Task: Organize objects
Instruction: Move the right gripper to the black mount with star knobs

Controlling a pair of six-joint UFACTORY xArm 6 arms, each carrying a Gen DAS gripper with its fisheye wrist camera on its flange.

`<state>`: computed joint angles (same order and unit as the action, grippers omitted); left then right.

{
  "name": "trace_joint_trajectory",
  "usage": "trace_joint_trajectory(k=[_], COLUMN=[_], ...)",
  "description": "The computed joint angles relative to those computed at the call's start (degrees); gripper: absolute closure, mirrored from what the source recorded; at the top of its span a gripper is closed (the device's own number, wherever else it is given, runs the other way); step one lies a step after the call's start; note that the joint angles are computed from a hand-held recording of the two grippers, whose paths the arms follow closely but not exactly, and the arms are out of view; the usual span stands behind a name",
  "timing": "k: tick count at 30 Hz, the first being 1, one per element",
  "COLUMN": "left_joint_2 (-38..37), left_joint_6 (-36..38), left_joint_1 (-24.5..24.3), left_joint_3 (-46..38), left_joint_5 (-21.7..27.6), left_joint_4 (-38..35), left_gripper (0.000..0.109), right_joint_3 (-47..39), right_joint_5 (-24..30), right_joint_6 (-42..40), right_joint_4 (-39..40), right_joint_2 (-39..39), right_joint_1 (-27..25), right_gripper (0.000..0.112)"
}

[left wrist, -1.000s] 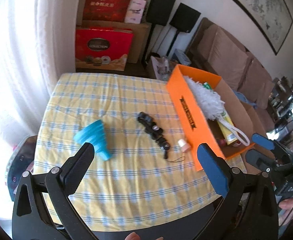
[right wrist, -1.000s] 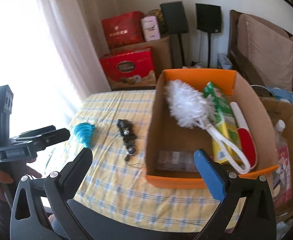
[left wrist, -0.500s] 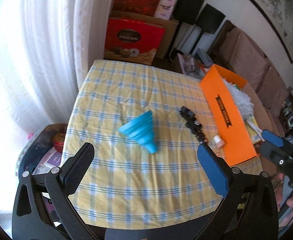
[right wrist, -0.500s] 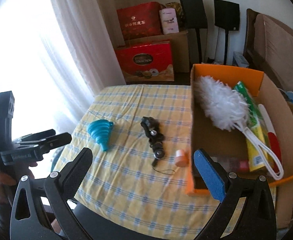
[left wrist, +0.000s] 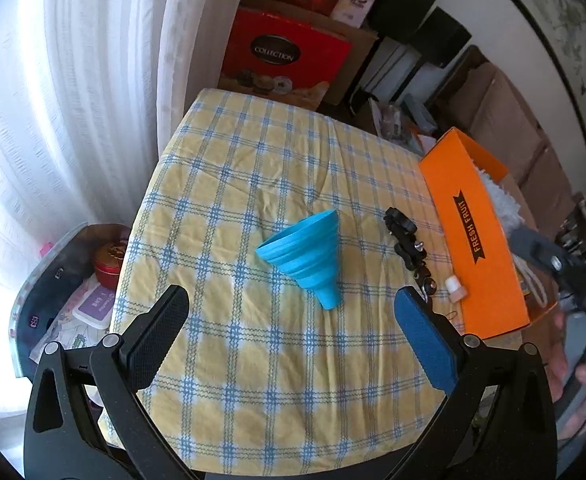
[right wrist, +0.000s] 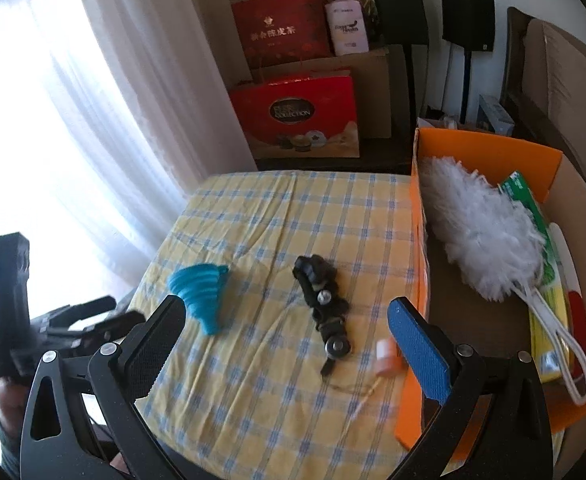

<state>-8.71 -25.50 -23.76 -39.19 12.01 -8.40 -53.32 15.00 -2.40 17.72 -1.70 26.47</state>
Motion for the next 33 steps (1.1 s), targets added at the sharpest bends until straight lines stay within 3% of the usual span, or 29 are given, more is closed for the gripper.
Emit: trace_joint_trajectory(k=[6, 16, 18, 20, 26, 33], left_joint_2=[1.57, 3.69, 4.05, 4.13, 3.75, 3.06], left_joint_6=[-1.93, -9.70, -9.83, -9.36, -7.64, -6.08], left_joint_1=[0.12, 0.56, 0.61, 0.64, 0.65, 0.64], left_joint_3=[-1.26, -3.55, -3.79, -3.79, -3.28, -2.38], left_joint_5=[-0.30, 0.02, -0.02, -0.25, -1.17, -1.57], left_joint_4=[3.99, 15.64, 16.09, 15.77, 13.85, 11.45], left_gripper=[0.006, 0.006, 0.006, 0.006, 0.006, 0.006], right_joint_3=[-8.46, -17.42, -19.46, -21.16, -23.48, -27.03], right_joint_5=[4.22, 9.34, 11.94, 13.94, 15.56, 18.17], right_joint_6=[2.41, 11.25, 13.18, 13.85, 14.81, 16.97], right_joint_4=[-3.23, -11.73, -12.55, -12.60, -8.88, -7.53], right_joint_2=[8.17, 17.65, 19.43, 20.84, 22.94, 25.95], right_joint_1=[-1.04, -0.71, -0.82, -0.92, -1.60, -2.23], right_gripper=[0.028, 0.044, 0.060, 0.065, 0.065, 0.054])
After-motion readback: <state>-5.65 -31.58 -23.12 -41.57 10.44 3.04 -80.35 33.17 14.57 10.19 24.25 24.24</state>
